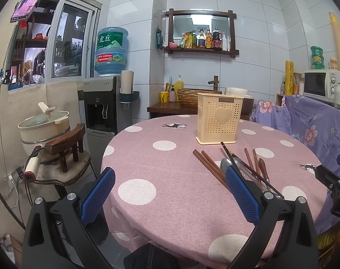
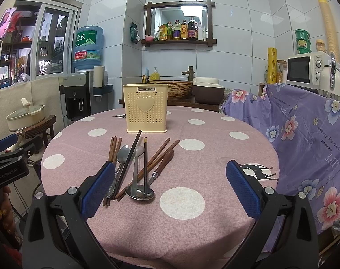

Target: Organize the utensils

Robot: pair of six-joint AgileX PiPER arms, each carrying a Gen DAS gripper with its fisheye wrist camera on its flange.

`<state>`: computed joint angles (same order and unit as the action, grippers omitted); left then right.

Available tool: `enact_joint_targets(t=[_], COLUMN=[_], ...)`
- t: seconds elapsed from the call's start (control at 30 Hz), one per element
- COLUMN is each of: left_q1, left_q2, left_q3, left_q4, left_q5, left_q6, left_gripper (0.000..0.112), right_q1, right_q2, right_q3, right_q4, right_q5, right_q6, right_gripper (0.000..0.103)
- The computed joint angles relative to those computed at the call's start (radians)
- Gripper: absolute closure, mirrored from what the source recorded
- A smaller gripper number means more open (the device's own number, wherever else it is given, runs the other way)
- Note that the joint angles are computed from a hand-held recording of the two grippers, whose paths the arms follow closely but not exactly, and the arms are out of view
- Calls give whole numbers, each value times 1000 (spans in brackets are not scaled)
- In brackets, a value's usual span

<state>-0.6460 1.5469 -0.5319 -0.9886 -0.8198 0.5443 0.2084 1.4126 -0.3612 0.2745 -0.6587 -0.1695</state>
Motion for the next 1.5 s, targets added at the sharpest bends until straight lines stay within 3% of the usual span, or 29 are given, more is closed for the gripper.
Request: enact_joint_targets(t=[0.47, 0.53, 1.13, 1.3, 1.5], left_q1=[9, 13, 16, 57, 173], left_q2=[5, 6, 17, 27, 49], left_q3=[6, 4, -8, -34, -123], left_q4=[11, 10, 1, 18, 45], left_q5=[2, 6, 26, 110, 326], left_q6=[-14, -15, -5, 9, 76], left_gripper=[14, 14, 14, 14, 14], right_q1=[-1, 30, 35, 3, -121], right_q2=[-19, 9, 24, 62, 104], right_q3=[-5, -4, -7, -52, -162], right_q4=[5, 39, 49, 84, 8], right_q5=[28, -4, -7, 43, 215], right_q6=[-8, -21, -29, -82, -41], right_gripper=[5, 5, 5, 5, 5])
